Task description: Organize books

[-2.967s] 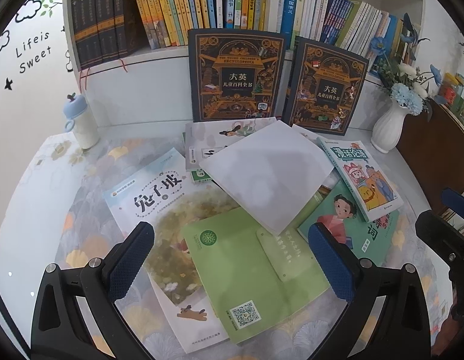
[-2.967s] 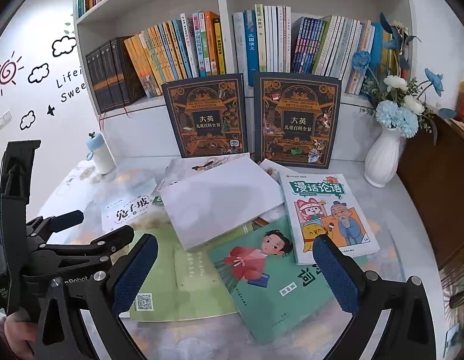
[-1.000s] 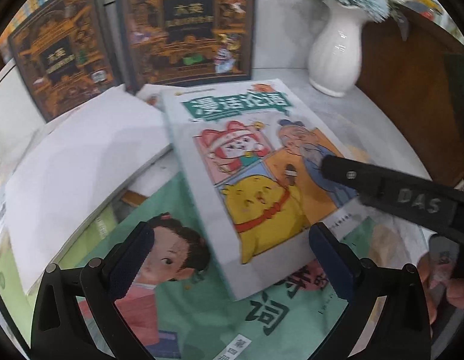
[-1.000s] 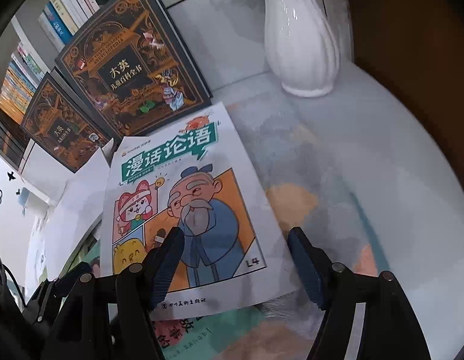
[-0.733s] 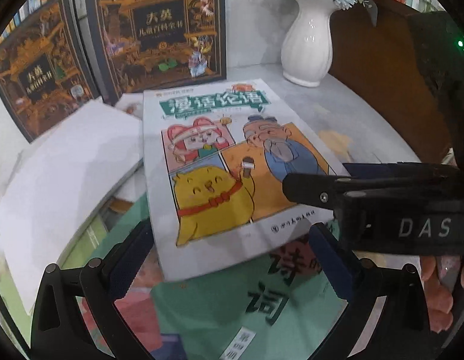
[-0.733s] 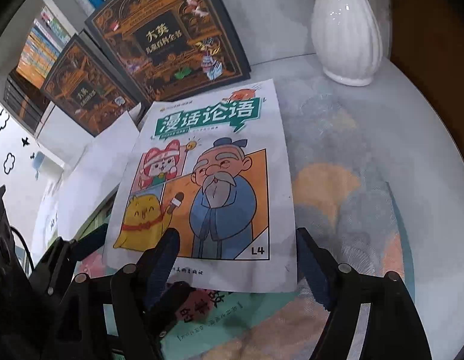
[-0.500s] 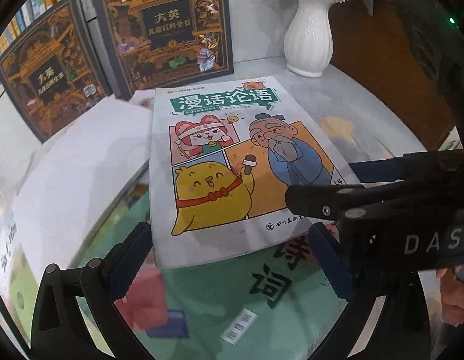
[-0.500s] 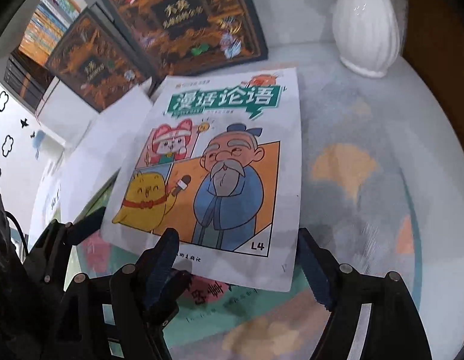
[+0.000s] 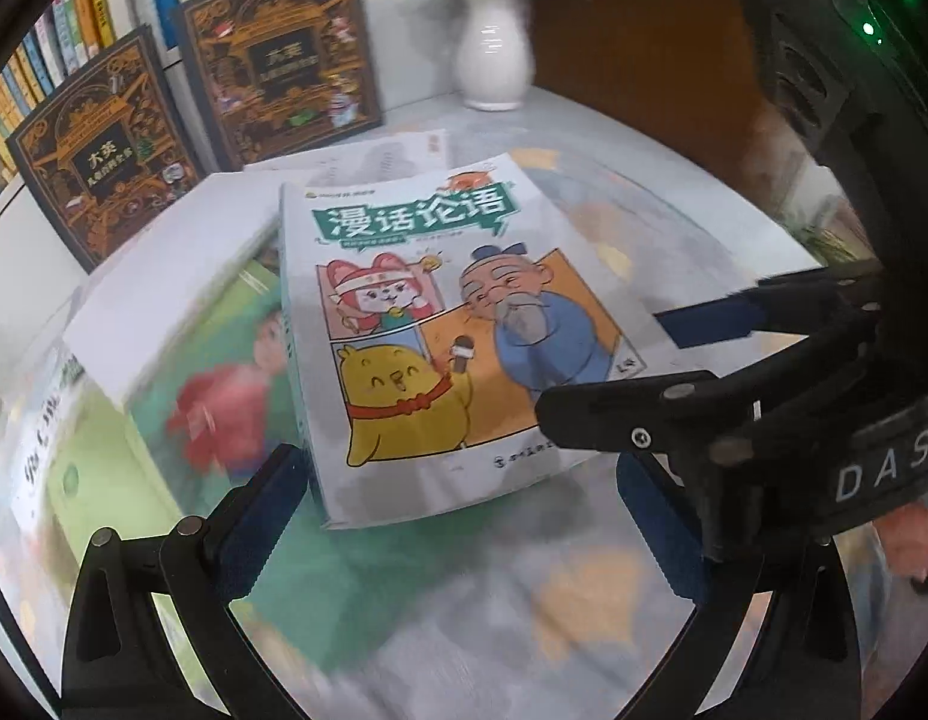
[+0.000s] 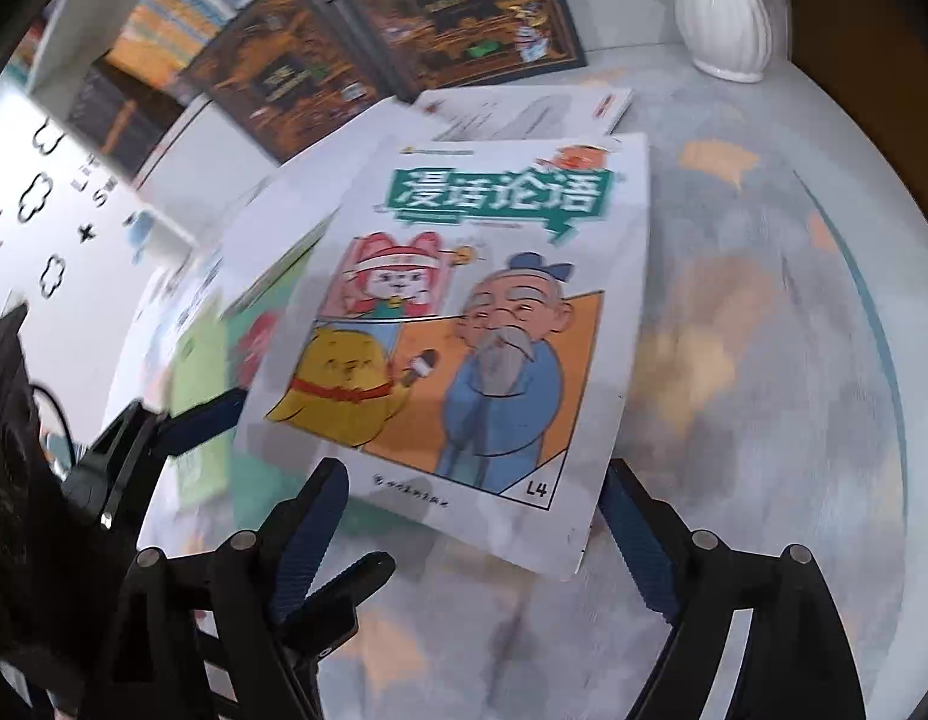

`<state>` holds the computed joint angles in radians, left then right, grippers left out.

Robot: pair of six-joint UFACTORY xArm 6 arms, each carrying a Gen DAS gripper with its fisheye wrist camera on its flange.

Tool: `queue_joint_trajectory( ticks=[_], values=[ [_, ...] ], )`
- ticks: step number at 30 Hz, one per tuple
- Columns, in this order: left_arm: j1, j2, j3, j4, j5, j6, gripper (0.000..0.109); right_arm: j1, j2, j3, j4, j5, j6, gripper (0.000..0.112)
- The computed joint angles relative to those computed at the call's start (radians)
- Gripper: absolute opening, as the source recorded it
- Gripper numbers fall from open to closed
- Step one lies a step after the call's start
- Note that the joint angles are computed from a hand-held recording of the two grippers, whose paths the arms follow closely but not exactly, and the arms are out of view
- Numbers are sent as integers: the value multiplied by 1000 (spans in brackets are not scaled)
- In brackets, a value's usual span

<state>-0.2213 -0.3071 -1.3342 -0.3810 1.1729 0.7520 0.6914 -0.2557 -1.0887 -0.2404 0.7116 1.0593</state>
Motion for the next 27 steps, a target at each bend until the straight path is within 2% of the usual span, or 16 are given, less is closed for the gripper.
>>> queue_joint_trajectory(
  ticks=[3, 4, 6, 7, 8, 10, 11, 12, 14, 16, 18, 20, 21, 24, 27],
  values=[
    [83, -73, 58, -69, 104, 107, 102, 60, -52, 65, 32, -6, -46, 85],
    [103, -83, 74, -89, 106, 123, 102, 61, -77, 101, 49, -31, -50, 85],
    [135, -87, 113, -126, 57, 139, 102, 23, -126, 195, 48, -138, 7, 85],
    [140, -65, 116, -121, 34, 113, 93, -7, -143, 245, 70, -209, 34, 85],
    [142, -37, 109, -113, 29, 87, 75, -37, -146, 298, 111, -307, 44, 83],
    [137, 36, 77, -66, 30, 2, 59, -66, -153, 354, 94, -455, 46, 82],
    [132, 43, 89, -68, -6, -12, 55, -75, -141, 362, 88, -493, 45, 82],
    [124, 33, 111, -71, -51, -10, 55, -80, -137, 362, 47, -500, 73, 80],
    [110, 25, 140, -53, -92, -27, 55, -77, -129, 332, -30, -438, 122, 71],
    [94, 6, 176, -38, -134, -49, 54, -68, -113, 297, -90, -385, 170, 71],
    [95, 0, 173, -65, -90, -28, 58, -50, -77, 238, -126, -324, 186, 72],
    [81, -31, 208, -41, -113, -27, 60, -13, -76, 204, -169, -224, 194, 74],
    [75, -54, 232, -19, -128, -22, 60, 3, -88, 212, -188, -211, 209, 75],
    [116, -108, 265, -19, -72, 7, 60, 34, -88, 222, -167, -234, 208, 76],
    [232, -140, 256, -74, 84, 72, 60, 83, -69, 219, -111, -268, 131, 76]
  ],
)
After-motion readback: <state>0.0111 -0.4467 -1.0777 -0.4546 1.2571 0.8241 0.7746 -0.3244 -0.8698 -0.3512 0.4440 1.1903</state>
